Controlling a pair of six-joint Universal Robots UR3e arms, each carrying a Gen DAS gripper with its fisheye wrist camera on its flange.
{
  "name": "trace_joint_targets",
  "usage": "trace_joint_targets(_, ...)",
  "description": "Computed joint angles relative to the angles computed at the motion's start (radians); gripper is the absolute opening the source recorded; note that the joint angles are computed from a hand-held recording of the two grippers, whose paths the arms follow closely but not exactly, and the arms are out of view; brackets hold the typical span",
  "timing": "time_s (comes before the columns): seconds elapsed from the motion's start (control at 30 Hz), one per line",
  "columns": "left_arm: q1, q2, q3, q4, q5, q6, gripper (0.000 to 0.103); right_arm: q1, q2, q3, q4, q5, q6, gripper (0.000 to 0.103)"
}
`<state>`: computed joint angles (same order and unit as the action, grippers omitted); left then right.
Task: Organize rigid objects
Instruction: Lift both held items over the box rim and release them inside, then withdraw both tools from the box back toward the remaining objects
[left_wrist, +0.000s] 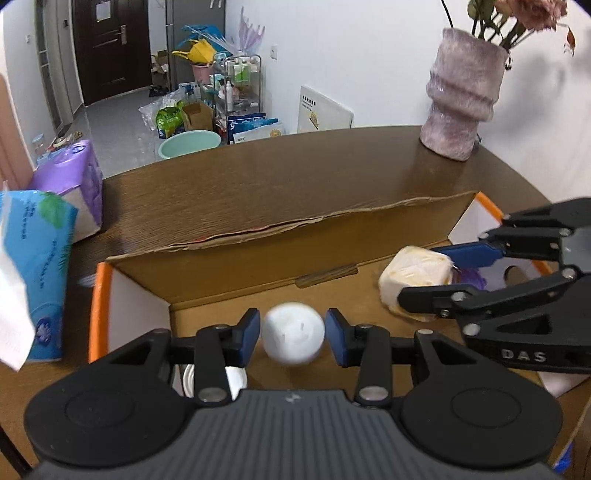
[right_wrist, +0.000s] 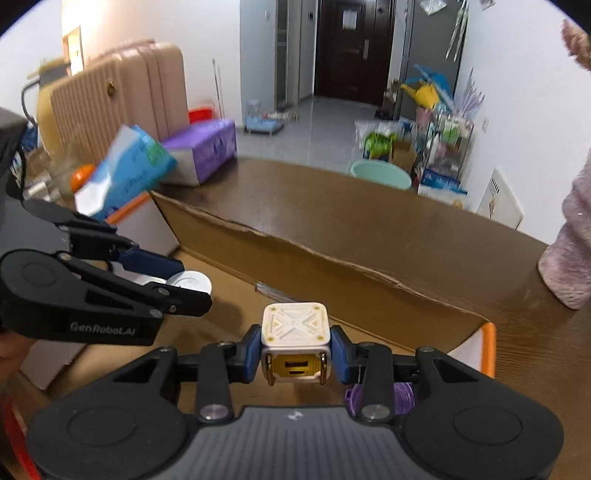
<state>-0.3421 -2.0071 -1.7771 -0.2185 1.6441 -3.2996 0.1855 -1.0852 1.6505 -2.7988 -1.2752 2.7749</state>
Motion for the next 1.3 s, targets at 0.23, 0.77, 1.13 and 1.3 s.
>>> trace_joint_targets(0.23,0.008,-0.012,0.002,-0.003,-0.028,0.003,0.049,0.008,0.038,-0.006,-0.03,-0.009,0.008,0.038)
trace_joint_targets(0.77,-0.139,0.313,-0.215,-0.042,0.166,-0.094,0.068,-0.056,-0.415,0.321,0.003,0.024,-0.011,0.039)
trace_joint_targets(1.13,-0.467,0.55,-0.377,-0.081,0.525,-0.336,0.072,-0.164,-1.014,0.691,0.124,0.116,-0.023,0.05)
trace_joint_targets(1.3,-0.672,0.616,-0.388,-0.197,0.724,-0.505,0.074,-0.243,-1.376,0.811,0.329,0.191,-0.017,0.051)
